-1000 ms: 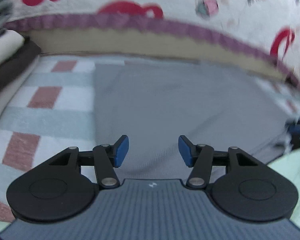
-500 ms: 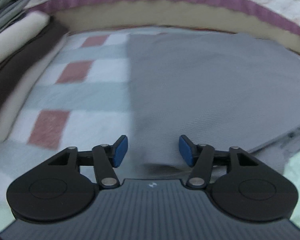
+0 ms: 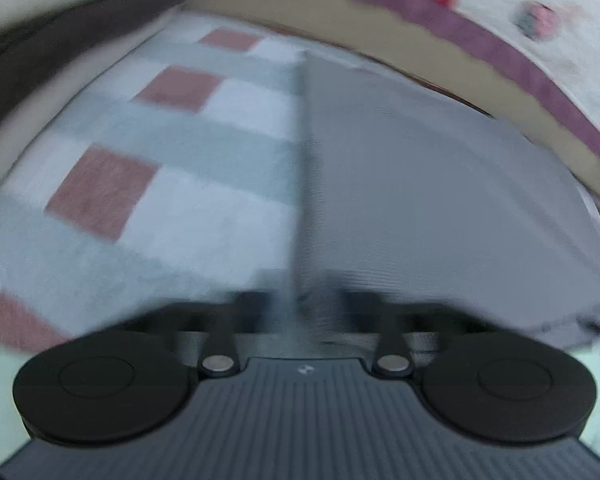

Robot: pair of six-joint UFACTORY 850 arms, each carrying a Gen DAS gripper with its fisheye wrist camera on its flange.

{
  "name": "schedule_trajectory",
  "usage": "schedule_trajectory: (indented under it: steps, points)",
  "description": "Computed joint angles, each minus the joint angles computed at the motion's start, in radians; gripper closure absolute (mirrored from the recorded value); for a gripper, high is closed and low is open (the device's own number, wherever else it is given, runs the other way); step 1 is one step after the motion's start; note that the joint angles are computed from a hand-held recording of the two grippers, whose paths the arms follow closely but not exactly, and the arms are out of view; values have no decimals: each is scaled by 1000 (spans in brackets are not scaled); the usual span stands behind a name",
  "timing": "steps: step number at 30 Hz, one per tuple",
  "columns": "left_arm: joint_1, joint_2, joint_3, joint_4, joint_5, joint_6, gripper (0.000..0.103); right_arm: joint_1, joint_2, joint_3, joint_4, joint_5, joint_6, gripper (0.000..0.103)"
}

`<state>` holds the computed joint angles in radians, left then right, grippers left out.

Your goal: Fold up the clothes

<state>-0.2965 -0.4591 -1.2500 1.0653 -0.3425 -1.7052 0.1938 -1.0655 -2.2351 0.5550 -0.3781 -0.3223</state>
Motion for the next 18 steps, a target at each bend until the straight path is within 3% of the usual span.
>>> schedule_trajectory:
  steps: [2, 4, 7, 9, 10, 12, 14, 16, 18]
  points:
    - [-39, -24, -39, 41, -188, 108, 103, 0, 19, 26, 28, 17, -100, 100]
    - [-39, -33, -55, -43, -255, 204, 103, 5, 2, 2, -90, -4, -78, 100]
    - [0, 19, 6, -67, -123, 67, 99, 9, -21, -32, -214, -37, 73, 97]
    - [-22, 30, 11, 91, -149, -52, 98, 3, -14, -18, -176, -42, 122, 78]
    - [-36, 34, 13, 169, -158, -103, 94, -8, -10, -8, -94, -55, 127, 73]
    - [-57, 39, 14, 294, -117, -200, 85, -42, -54, -81, 115, -184, 205, 58]
    - [-71, 27, -6, 366, -56, -263, 77, -57, -60, -62, 314, -225, 157, 56]
    - [-90, -13, -62, 348, -24, -204, 75, -63, -76, -72, 406, -266, 162, 56]
    - [-108, -63, -134, 267, -4, -77, 73, -48, -92, -99, 366, -273, 155, 55]
